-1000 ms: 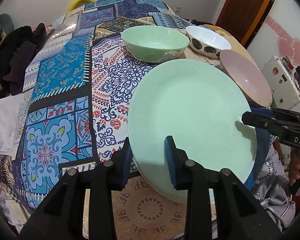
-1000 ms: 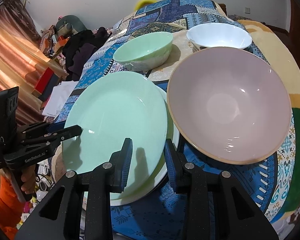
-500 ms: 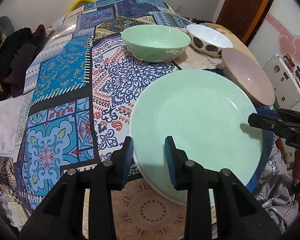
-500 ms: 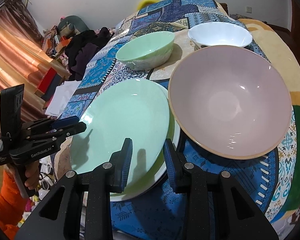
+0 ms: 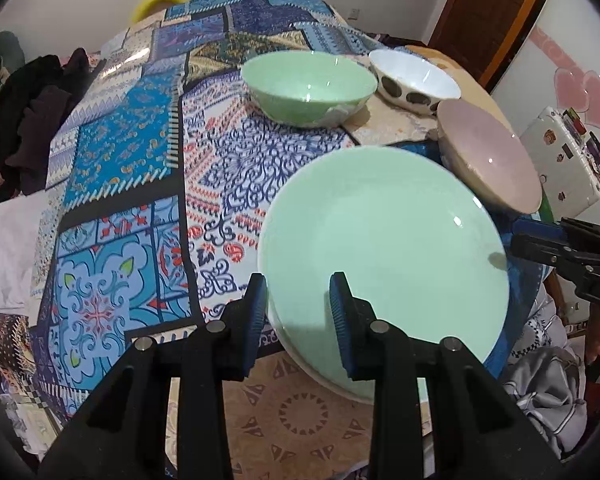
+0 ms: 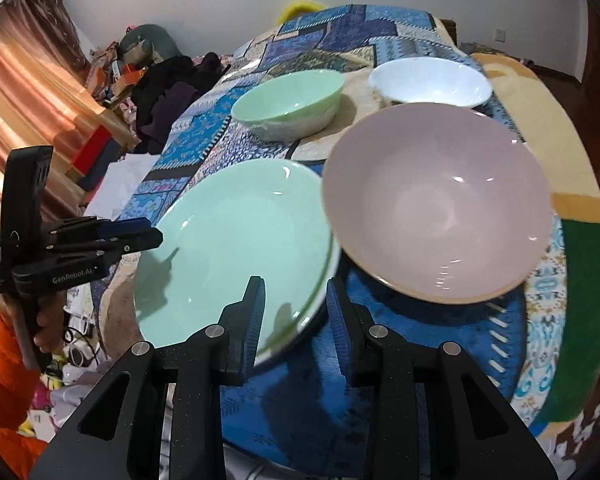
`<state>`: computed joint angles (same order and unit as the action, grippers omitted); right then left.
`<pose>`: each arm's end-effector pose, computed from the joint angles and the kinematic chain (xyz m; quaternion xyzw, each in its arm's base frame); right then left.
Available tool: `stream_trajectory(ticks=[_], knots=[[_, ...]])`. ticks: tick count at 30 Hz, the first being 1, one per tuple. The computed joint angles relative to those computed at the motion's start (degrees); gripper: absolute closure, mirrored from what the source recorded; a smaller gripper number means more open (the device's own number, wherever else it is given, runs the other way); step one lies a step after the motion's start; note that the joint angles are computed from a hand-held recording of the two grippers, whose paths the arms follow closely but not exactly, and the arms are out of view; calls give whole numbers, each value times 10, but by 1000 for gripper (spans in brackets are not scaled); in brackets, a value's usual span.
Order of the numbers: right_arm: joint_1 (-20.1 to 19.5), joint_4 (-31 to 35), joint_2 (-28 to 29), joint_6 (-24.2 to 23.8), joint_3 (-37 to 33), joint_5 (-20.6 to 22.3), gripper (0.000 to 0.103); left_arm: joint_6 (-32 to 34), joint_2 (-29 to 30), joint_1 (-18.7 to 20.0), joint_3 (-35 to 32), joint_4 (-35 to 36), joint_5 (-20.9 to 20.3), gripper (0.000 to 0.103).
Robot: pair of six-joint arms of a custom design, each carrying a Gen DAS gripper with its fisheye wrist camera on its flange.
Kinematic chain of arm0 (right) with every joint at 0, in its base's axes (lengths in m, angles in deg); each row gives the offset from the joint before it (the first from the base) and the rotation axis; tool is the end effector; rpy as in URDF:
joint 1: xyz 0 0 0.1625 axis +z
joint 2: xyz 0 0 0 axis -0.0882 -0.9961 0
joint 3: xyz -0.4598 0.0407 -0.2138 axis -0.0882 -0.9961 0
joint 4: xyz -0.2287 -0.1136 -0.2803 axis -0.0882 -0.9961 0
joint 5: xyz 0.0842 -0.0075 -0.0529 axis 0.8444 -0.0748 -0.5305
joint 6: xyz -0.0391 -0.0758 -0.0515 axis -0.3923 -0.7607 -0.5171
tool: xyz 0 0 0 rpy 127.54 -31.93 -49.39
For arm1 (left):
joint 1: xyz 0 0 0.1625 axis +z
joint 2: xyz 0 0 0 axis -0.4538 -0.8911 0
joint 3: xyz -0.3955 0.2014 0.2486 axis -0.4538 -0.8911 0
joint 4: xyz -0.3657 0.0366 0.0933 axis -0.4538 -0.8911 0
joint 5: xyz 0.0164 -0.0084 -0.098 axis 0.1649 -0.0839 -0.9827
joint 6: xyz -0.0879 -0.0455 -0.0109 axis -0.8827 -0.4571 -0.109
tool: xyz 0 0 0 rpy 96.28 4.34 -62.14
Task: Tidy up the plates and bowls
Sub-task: 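Grasp the pink bowl rim with the left tool while the right tool grips it too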
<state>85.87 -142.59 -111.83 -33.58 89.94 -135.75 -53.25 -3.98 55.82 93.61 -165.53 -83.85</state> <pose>0.0447 -0.4702 0.4254 0.3111 -0.9369 0.0932 0.1297 -0.4121 -0.4556 -0.0092 0.0368 0.9136 -0.2271 0.3352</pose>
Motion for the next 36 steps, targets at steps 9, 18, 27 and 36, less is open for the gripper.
stream_trajectory(ticks=[9,18,27,36], knots=[[-10,-35,-18,3,-24,42,74,60,11,-8,-52,-11,37,64],[-29,-101,-8,24,-47,46,73,158,62,12,-144,-54,44,55],[-43,-134,14,40,-60,13,73,216,115,51,-234,-40,1,55],[-57,-96,32,57,-76,4,71,225,152,86,-286,-18,-38,55]])
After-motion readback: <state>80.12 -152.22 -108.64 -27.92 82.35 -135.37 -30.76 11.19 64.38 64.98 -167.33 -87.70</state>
